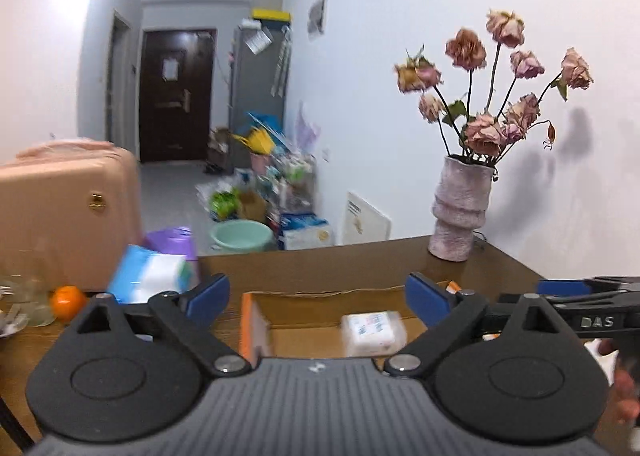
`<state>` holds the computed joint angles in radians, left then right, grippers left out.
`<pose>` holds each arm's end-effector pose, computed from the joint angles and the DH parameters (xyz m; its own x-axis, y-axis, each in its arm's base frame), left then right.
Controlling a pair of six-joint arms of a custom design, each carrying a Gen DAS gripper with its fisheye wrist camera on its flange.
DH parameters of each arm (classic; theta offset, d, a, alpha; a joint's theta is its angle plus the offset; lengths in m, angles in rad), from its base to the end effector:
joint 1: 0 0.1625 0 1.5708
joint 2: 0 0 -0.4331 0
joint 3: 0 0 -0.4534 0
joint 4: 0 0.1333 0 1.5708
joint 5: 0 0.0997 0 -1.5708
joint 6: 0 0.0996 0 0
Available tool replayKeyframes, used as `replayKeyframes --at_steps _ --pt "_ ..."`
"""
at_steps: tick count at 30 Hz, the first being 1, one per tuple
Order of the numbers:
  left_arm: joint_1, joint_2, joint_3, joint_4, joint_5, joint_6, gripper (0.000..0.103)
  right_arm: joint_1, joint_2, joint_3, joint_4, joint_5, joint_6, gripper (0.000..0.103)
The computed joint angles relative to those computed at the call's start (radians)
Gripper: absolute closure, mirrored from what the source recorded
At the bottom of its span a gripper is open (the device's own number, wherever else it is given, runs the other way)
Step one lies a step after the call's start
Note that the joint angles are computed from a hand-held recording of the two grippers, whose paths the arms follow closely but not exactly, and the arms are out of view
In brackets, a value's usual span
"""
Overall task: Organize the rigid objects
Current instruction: 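Withdraw both tools from the box back over the table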
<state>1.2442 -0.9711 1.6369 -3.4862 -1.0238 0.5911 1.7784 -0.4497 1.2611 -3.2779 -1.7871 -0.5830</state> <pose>-0.0535 -0.7349 0.3077 -0.7467 0.0060 -0.6651 0.6231 0.3561 -0.6964 0.2827 -0.7993 0.0390 -0.7558 -0.3679 0.5417 -0.6527 0.4900 -0.5779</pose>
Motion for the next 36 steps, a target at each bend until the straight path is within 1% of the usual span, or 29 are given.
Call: replayKeyframes --at_steps 2,4,5,7,8,11,13,15,16,18,20,22,24,27,29,30,32,33,36 --pt "-0.009 -0.045 0.087 -0.086 0.027 0.035 0.002 0.004 -0.04 0.095 -0.07 -0.019 -0.037 0.018" --pt "-0.015 -0.083 0.178 -0.187 0.056 0.087 0.002 0.005 -0.077 0.186 -0.133 -0.025 -0.079 0.01" --pt "-0.014 -0.097 0.22 -0.241 0.057 0.118 0.0 0.005 -0.094 0.234 -0.173 -0.026 -0.097 0.009" --pt "-0.009 -0.121 0.302 -0.342 0.046 0.185 0.0 0.003 -0.121 0.317 -0.242 -0.035 -0.12 0.009" --pt "-0.007 -0.134 0.347 -0.393 0.043 0.221 0.0 0.001 -0.13 0.355 -0.28 -0.041 -0.119 0.009" --pt "0.003 -0.169 0.468 -0.515 -0.003 0.279 0.0 -0.014 -0.152 0.475 -0.406 -0.009 -0.097 0.007" --pt "0.003 -0.19 0.539 -0.569 -0.002 0.268 0.0 -0.025 -0.15 0.541 -0.499 0.008 -0.076 0.003" --pt "0.009 -0.212 0.608 -0.601 -0.003 0.207 0.0 -0.036 -0.127 0.591 -0.615 0.027 -0.07 0.002" --pt "0.015 -0.22 0.637 -0.61 0.001 0.175 0.0 -0.04 -0.108 0.61 -0.684 0.034 -0.08 0.002" --pt "0.022 -0.221 0.686 -0.651 0.032 0.126 0.0 -0.046 -0.065 0.64 -0.818 0.043 -0.102 0.002" --pt "0.021 -0.216 0.72 -0.688 0.075 0.096 0.0 -0.046 -0.038 0.669 -0.892 0.032 -0.097 0.001" --pt "0.022 -0.223 0.761 -0.718 0.107 0.098 0.0 -0.045 -0.025 0.695 -0.92 0.026 -0.084 0.001" --pt "0.024 -0.237 0.791 -0.744 0.104 0.14 0.0 -0.039 -0.02 0.714 -0.925 0.005 -0.097 0.0" --pt "0.023 -0.266 0.81 -0.773 0.094 0.182 0.0 -0.018 -0.003 0.725 -0.965 -0.034 -0.186 0.0" --pt "0.023 -0.275 0.804 -0.781 0.093 0.17 0.0 -0.013 0.006 0.736 -1.003 -0.025 -0.235 0.0" --pt "0.024 -0.271 0.793 -0.773 0.105 0.158 0.0 -0.014 0.008 0.739 -1.013 -0.017 -0.245 0.0" --pt "0.017 -0.253 0.769 -0.749 0.152 0.133 0.0 -0.012 0.009 0.744 -1.015 -0.005 -0.259 0.0" --pt "0.016 -0.243 0.764 -0.741 0.161 0.129 0.0 -0.012 0.007 0.744 -1.006 -0.001 -0.265 0.0" --pt "0.021 -0.22 0.762 -0.721 0.144 0.129 0.0 -0.007 0.012 0.735 -0.987 -0.002 -0.288 0.0"
